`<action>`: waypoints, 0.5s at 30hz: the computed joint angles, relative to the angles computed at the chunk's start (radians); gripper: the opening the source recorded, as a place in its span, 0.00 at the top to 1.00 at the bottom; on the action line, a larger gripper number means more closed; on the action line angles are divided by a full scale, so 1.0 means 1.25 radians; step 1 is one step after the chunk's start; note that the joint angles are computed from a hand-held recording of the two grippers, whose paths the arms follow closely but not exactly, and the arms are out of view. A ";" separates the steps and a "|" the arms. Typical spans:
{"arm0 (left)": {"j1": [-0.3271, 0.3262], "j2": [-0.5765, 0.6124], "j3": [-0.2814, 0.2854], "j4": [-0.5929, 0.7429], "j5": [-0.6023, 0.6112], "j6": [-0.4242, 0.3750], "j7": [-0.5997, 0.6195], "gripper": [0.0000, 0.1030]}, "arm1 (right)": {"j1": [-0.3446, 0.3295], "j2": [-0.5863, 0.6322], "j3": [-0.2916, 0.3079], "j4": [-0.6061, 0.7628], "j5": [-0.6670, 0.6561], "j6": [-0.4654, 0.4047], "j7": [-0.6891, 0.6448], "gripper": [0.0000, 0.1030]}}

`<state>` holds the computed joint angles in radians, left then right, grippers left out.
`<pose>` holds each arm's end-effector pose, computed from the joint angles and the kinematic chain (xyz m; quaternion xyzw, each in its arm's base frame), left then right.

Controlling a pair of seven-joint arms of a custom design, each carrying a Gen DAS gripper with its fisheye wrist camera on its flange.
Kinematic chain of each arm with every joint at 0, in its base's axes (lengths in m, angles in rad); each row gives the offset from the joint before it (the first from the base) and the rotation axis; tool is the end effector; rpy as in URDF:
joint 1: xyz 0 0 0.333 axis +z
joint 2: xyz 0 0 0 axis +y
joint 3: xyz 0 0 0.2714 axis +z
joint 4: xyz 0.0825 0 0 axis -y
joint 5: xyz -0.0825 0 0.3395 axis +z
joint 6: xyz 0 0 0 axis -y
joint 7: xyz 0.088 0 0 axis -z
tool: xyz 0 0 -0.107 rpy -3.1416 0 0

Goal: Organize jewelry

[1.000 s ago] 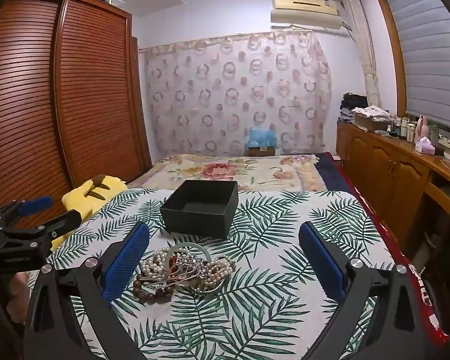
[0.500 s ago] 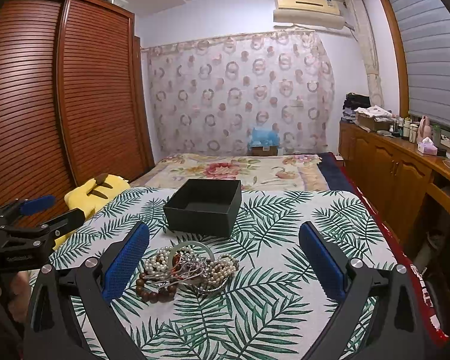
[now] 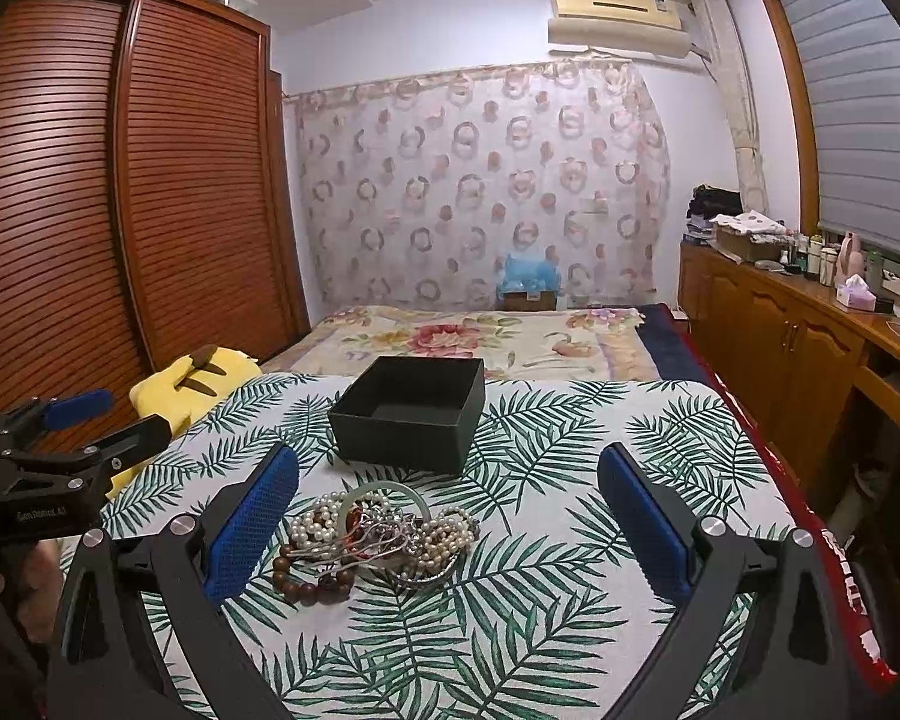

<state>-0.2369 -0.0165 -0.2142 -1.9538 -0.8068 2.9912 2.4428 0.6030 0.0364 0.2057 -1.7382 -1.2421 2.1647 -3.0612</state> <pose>0.5199 -0.1958 0.5643 -0.4011 0.7517 -0.4570 0.2555 0.4211 0.3844 0.5741 -0.4952 0.6672 -0.4132 0.3727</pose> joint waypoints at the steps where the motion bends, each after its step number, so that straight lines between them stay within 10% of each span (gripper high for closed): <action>1: 0.000 0.000 0.000 0.000 0.000 0.000 0.000 0.06 | 0.001 0.002 0.000 0.003 0.000 -0.002 -0.001 0.02; 15: 0.002 -0.001 0.001 0.007 -0.004 -0.006 0.003 0.06 | 0.001 0.001 0.000 0.002 -0.002 -0.001 -0.001 0.02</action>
